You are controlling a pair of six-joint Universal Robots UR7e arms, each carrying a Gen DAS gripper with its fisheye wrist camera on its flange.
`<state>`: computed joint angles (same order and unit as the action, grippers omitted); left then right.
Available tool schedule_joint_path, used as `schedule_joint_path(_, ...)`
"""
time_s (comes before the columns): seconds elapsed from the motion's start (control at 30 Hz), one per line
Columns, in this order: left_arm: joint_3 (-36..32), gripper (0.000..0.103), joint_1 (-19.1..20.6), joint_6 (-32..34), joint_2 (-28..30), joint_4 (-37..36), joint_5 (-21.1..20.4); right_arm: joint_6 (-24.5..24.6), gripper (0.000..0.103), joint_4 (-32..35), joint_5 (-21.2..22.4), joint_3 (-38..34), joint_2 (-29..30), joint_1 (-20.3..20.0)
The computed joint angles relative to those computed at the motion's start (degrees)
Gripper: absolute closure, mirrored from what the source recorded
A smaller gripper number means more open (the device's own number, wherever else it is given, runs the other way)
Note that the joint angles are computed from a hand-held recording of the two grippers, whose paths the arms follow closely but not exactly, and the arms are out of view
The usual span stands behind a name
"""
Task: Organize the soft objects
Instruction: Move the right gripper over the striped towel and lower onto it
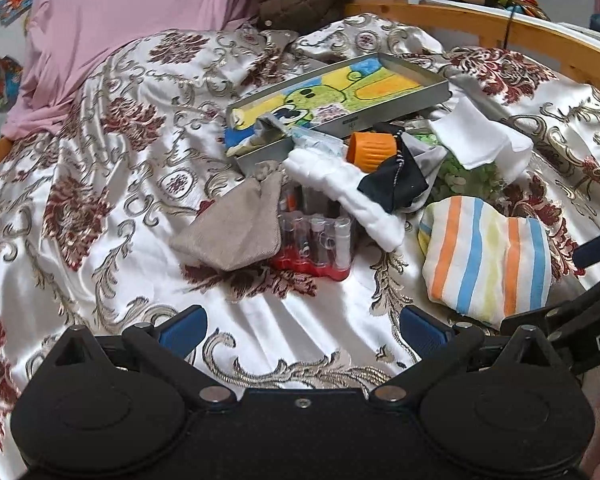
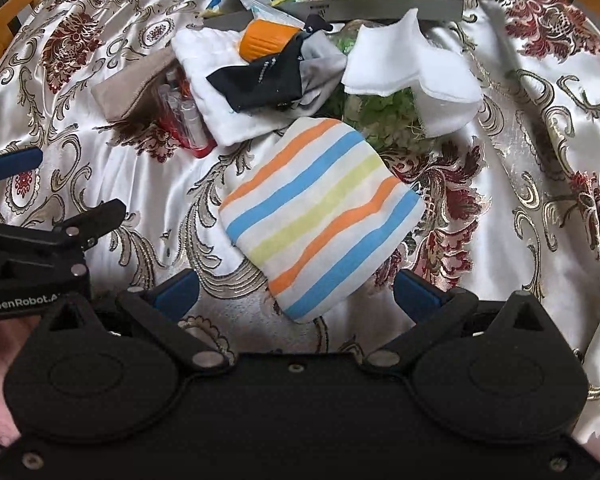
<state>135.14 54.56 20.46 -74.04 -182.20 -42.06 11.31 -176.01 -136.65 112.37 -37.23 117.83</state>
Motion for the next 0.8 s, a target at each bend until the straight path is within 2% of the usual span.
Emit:
schedule_joint_path(0.17, -1.5, 0.001, 0.5, 5.7, 1.5, -2.4, -1.0, -1.3, 0.001, 0.7, 0.4, -0.8, -1.0, -2.0)
schedule_joint_path(0.37, -3.8, 0.001, 1.9, 17.6, 4.6, -9.2, -3.2, -1.7, 0.001, 1.1, 2.3, -2.3, -1.4, -4.9)
schedule_joint_path(0.73, -7.3, 0.001, 6.4, 35.8, 6.7, -13.7, -18.7, -0.2, 0.001, -2.1, 6.2, -3.7, -1.3, -8.6)
schedule_joint_path(0.8, -7.9, 0.001, 6.9, 39.2, 7.4, -13.9, -20.4, -0.1, 0.001, -2.5, 6.6, -3.8, -1.2, -8.8)
